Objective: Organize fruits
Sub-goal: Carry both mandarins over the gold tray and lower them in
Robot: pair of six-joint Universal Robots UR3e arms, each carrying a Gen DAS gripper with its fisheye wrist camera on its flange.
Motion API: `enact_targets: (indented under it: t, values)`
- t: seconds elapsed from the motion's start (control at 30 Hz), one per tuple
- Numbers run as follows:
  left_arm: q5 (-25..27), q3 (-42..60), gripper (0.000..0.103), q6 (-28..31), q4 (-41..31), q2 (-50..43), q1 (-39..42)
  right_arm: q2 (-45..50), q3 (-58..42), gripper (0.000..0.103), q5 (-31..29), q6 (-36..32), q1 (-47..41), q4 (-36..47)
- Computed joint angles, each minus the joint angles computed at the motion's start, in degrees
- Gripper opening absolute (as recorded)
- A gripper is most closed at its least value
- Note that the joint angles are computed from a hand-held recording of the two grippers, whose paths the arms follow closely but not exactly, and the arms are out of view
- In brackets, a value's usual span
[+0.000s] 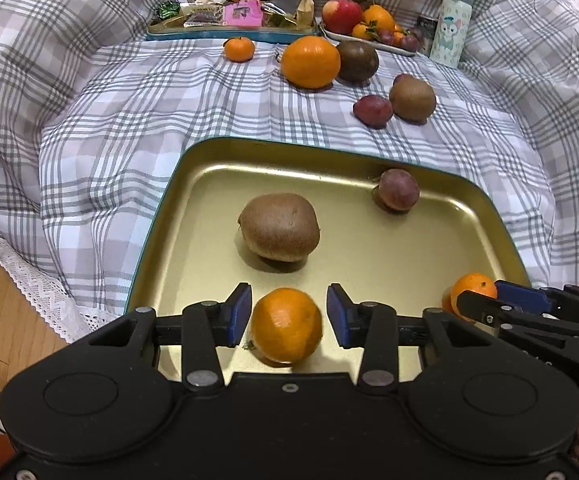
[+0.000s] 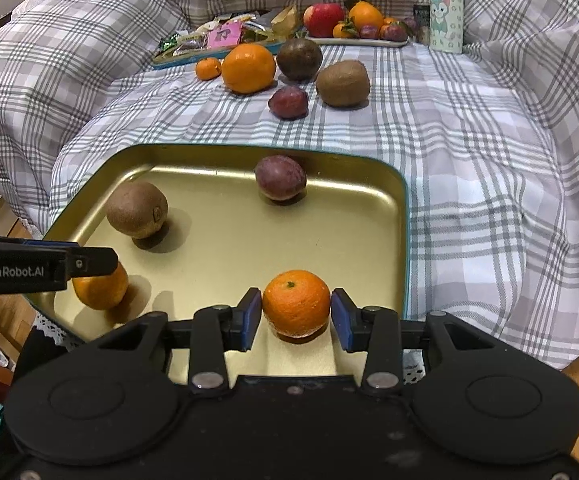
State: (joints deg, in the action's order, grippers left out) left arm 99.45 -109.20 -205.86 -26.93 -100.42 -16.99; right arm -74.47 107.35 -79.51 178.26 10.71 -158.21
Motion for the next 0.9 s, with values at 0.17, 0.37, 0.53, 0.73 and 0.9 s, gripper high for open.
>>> enact_targets:
  t: [0.17,0.37,0.53,0.73,0.9]
  values:
    - [0.68,0.62,0.049,-0.25,-0.78,-0.16,-0.29,-0.52,0.78,0.041,0.23,0.33,-0.36,-1.55]
    - [1.13,0.63,0.049,-0.55,-0.91,-0.03,-0.52,-1.03,1.22,0.041,0.69,0.49,-0.57,-2.11]
    - [2.01,0.98,0.049,-1.13,-1.72,0.14,-0.77,-1.17,1.48,0.041,0.81,0.59,-0.57,-2.79]
    - [2.54,1.05,0.049,-1.54,-2.49,0.85,-0.79,-1.66,1.85,0.041,0.71,1.25,-0.84,-3.51]
    - [3.52,1.63,0.049,-1.55,-2.64,1.12,-1.31,-2.4,2.05,0.041,0.75,1.82,-1.17,-3.89]
